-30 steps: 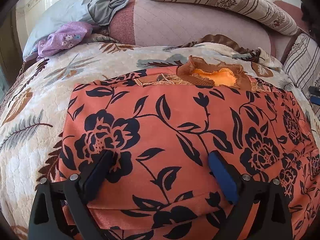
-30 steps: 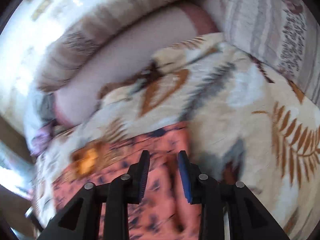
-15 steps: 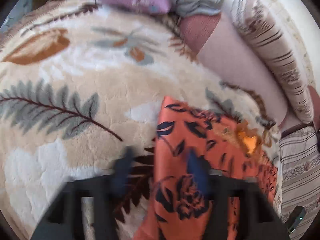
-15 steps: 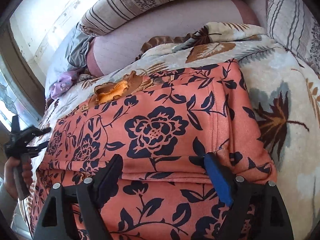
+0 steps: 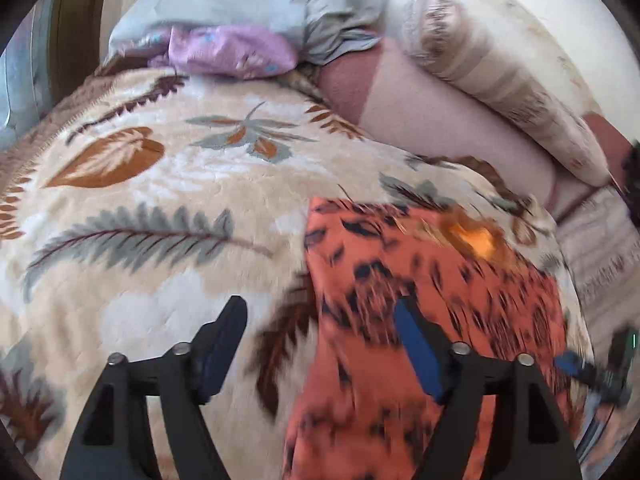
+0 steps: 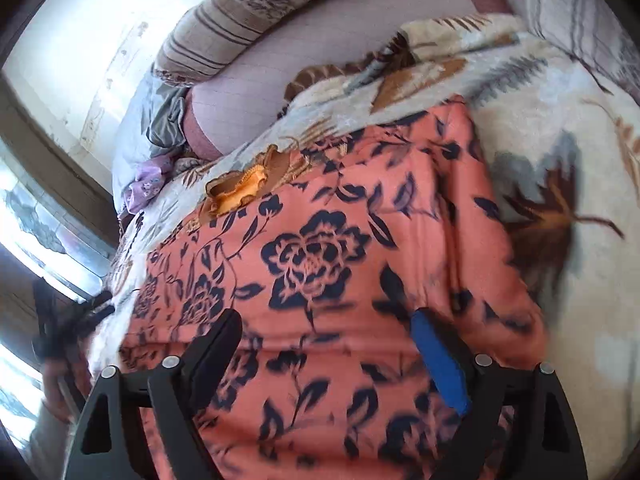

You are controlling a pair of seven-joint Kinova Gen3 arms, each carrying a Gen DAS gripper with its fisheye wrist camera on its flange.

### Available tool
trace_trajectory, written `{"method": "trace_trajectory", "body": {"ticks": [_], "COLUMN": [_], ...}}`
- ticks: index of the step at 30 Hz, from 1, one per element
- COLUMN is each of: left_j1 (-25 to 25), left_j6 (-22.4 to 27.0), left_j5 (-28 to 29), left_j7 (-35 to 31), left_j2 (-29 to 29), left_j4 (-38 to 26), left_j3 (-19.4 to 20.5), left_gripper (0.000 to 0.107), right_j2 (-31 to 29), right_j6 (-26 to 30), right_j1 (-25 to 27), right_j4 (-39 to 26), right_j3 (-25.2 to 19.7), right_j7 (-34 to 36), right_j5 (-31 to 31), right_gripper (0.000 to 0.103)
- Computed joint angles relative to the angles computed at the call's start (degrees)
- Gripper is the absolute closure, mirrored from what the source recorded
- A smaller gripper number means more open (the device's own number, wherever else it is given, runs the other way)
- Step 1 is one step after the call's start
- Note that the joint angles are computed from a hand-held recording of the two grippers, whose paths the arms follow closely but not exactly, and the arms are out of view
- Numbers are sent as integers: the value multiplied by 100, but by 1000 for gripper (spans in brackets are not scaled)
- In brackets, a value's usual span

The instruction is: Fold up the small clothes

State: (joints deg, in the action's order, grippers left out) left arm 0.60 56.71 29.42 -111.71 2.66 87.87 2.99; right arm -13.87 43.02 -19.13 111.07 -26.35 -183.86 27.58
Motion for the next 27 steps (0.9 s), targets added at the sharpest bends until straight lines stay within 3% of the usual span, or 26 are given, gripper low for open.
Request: {"method": "trace_trajectory", "body": {"ticks": [4, 8, 13, 17, 20, 27], "left_j1": [135, -453, -501, -425, -363, -347], "left_j6": [800, 1463, 1607, 1684, 1749, 1950], "left_j5": [431, 382, 297, 192, 104, -192], "left_j7": [-932, -1219, -1347, -1282, -1230, -972], "left_j2": [-933, -1490, -2349, -2539, -2578, -2872], "left_j4": [945, 1781, 2439, 2570, 2567, 2568], "left_j3": [-943, -1053, -1340, -1408, -1440, -1472], "left_gripper": [24, 24, 24, 24, 24, 28], "right_j2": [-980, -2041, -3070, -3346, -3834, -4046], "right_j6": [866, 1579, 910, 239, 219, 471], "right_j1": [-1007, -1306, -809, -130, 388, 763], "right_j4": [215, 625, 1071, 1365, 1477, 1386], "right_j3": [527, -1, -1186, -1778, -1755, -1808], "right_j7": [-137, -1063, -1490, -1017, -421, 313], "right_j5": [-715, -1479, -2527, -3435, -4090, -4475], "right_gripper": [14, 16, 19, 31, 33, 31]}}
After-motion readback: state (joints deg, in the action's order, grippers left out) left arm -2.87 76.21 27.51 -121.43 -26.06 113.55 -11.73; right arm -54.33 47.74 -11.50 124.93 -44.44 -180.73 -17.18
